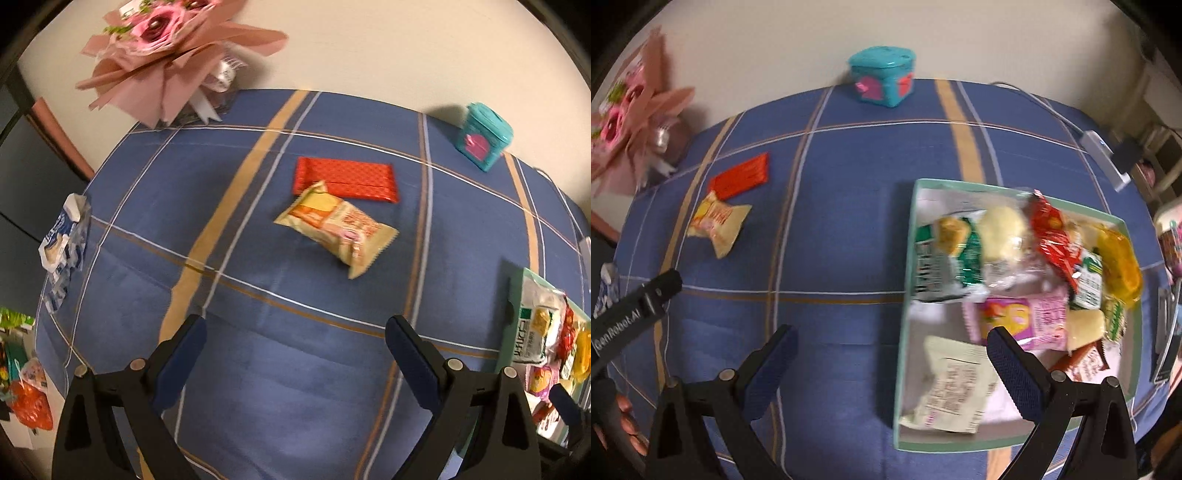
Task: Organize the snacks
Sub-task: 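Withdraw both open tools from the tray toward the red wafer bar, then move the left tool over the yellow bag while the right tool approaches the red wafer bar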
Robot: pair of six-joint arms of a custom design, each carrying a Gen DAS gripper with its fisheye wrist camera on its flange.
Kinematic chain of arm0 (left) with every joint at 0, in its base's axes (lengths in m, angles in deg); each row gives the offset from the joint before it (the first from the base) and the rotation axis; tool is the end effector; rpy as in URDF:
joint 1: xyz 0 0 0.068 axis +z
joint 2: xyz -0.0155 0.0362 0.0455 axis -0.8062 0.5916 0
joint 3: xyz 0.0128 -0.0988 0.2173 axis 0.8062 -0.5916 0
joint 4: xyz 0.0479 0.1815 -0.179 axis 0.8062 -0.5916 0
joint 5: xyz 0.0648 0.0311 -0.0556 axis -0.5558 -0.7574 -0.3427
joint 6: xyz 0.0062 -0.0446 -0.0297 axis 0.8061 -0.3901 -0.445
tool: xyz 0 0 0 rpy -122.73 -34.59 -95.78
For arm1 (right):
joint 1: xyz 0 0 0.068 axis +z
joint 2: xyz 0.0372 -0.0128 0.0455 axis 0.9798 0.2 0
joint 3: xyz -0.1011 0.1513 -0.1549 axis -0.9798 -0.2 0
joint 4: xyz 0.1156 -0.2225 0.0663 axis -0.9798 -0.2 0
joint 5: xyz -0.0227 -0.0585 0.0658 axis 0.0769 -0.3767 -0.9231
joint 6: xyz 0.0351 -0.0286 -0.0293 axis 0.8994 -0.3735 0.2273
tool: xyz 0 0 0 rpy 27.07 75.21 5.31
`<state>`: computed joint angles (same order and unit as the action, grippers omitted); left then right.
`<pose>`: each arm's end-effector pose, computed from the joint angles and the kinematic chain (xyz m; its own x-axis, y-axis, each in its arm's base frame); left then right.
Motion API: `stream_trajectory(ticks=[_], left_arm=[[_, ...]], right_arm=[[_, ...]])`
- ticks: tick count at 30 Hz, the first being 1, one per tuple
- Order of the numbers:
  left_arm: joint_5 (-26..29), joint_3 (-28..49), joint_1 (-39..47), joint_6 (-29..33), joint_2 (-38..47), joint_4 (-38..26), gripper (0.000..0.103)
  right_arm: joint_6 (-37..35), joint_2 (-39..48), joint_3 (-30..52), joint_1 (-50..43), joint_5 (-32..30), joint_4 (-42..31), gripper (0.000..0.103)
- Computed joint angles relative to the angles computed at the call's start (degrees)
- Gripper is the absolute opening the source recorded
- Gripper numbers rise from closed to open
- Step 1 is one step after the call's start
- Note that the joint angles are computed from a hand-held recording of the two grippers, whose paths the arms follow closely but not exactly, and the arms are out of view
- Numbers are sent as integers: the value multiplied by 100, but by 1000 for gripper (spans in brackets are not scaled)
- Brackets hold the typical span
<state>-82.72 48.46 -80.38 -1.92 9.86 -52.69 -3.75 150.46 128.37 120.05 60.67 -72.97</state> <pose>0.2252 -0.0987 0.2024 -0.7388 -0.5661 -0.3656 -0.6269 0.7764 0.0646 0.2808 0.2432 0.1978 -0.8960 -0.3051 -0.3226 -0.3238 0.9461 0.0047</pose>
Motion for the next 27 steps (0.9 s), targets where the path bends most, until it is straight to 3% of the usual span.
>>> stream_trajectory(ticks=[14, 27], left_arm=[[225, -757, 981, 575, -641, 437, 97], [368, -795, 1651, 1100, -216, 1149, 97]], right_arm=[[92, 1061, 1040, 507, 25, -70, 103], [144, 1951, 2121, 465, -175, 118, 103]])
